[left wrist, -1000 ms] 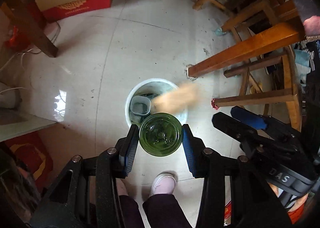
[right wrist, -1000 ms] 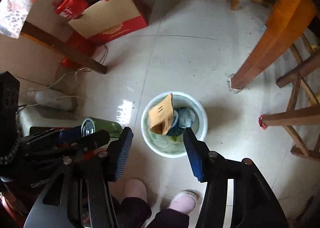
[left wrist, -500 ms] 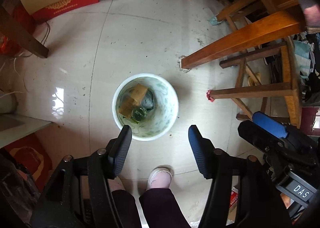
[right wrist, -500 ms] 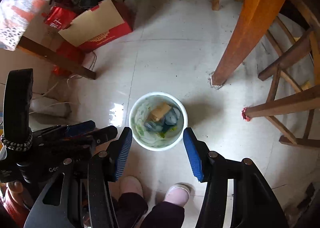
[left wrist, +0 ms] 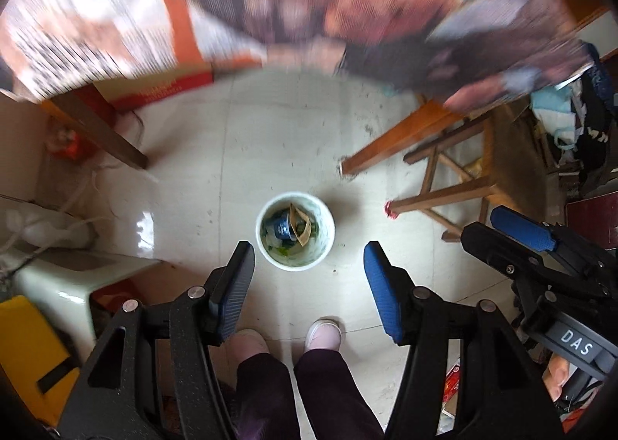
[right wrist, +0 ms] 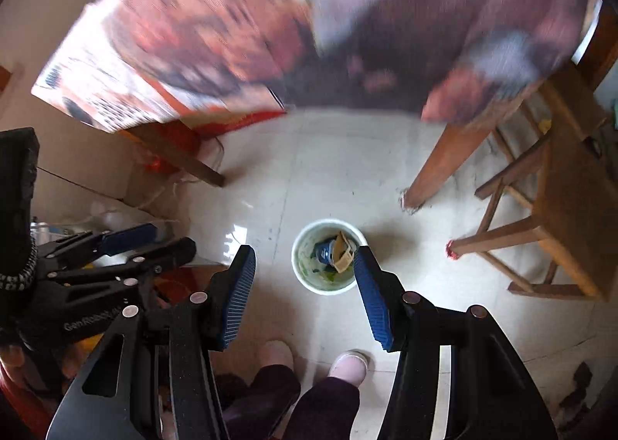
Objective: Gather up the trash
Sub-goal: 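Raise both open tools from the bucket back toward the table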
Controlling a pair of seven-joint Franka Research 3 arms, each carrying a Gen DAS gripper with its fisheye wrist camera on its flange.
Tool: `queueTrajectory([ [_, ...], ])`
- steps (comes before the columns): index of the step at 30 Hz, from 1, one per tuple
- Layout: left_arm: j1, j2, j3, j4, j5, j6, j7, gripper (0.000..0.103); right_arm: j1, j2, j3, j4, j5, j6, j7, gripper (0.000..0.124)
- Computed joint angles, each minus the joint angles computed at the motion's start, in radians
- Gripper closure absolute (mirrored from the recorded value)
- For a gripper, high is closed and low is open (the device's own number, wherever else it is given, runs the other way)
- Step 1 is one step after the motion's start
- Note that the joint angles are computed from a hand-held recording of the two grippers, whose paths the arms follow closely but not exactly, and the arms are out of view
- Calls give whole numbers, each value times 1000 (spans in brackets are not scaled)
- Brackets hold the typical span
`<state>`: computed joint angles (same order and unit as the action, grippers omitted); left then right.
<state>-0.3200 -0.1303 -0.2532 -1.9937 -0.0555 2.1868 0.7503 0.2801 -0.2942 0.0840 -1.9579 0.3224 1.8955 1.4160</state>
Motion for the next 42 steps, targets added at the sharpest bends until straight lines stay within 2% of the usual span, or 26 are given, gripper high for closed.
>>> queueTrajectory([
  [6,5,-79,-11,165,90,-176,-29,45,-3,-28,9,192,-41,-99,50,74],
  [11,4,-113,-30,334,164,-292,-36,45,-5,-42,5,335,-23,-163,92,74],
  [15,1,-132,-48,455,223,-349,-12,45,-5,-32,10,479,-22,-195,116,74],
  [20,3,-117,-100,642,356,-441,43,45,-9,-47,28,591,-42,-127,166,64],
  [23,4,-109,-129,711,429,-464,54,39,-18,-64,47,615,-73,-57,204,51],
  [25,7,-110,-143,743,474,-455,48,33,-26,-67,65,631,-114,-23,226,34],
  [27,13,-106,-155,763,511,-449,32,15,-35,-78,81,626,-155,24,254,23],
  [29,19,-110,-156,767,535,-428,12,8,-43,-88,90,615,-183,67,278,21],
  [36,19,-50,-158,830,573,-441,24,8,-29,-33,69,647,-187,81,271,21],
  [39,6,22,-158,895,608,-461,18,8,-22,14,46,676,-170,84,241,21],
  [42,-36,114,-153,993,677,-494,9,8,-19,68,21,725,-143,90,211,21],
])
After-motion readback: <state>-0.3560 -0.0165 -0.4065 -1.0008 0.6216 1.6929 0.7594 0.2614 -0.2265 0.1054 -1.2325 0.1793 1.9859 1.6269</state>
